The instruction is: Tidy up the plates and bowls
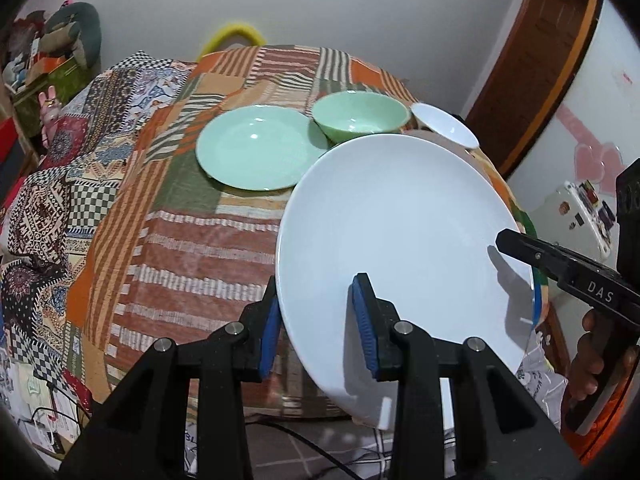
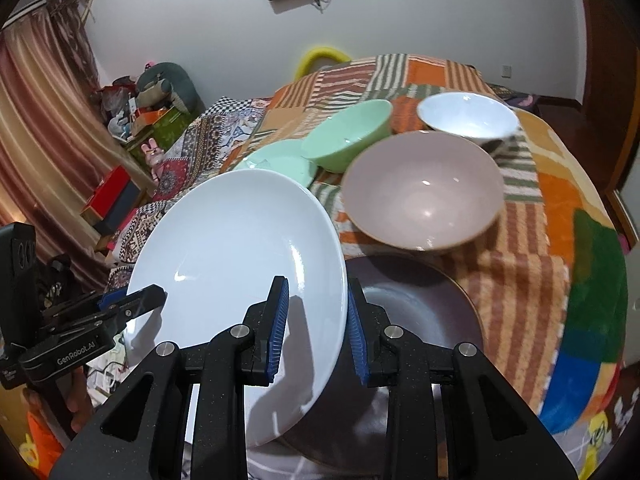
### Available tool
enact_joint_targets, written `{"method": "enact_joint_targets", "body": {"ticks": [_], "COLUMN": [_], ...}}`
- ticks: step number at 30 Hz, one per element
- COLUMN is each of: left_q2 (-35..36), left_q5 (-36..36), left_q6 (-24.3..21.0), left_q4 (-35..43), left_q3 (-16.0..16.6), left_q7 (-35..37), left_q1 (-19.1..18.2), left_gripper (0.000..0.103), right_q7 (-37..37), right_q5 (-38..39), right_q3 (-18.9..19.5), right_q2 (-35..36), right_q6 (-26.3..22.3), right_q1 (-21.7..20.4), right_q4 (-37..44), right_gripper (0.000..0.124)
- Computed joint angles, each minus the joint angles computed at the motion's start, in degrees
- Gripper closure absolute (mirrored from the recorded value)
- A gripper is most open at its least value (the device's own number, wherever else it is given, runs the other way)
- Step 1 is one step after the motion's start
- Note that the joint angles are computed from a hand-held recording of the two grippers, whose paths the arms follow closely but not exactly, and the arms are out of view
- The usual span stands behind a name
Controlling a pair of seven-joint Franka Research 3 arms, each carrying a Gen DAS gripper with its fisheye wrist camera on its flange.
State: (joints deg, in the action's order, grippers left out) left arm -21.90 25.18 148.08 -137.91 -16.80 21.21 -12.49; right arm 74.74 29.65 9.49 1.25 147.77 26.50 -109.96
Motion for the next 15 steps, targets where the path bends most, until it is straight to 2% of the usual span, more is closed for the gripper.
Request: {"method": "enact_joint_targets", "body": {"ticks": [10, 15], "left_q2": [5.4, 8.3], "left_q5": [-3.7, -7.9], "left_q6": [0.7, 0.1], "left_q4": [3.0, 4.6], "left_q3": [0.6, 1.7], "left_q7": [3.0, 7.4], "left_q1": [-2.5, -4.1], "left_gripper": [0.068, 0.068], "right_q7": [1.2, 2.7], "right_q5": [0.3, -0.4], "right_q3": [-1.1, -1.4], "right_q2": [-3.0, -3.9], "right_q6": [-0.4, -1.0], "right_q1": [-1.2, -1.7], "right_q4": [-4.7, -6.8], "right_gripper": [0.098, 0.098]}}
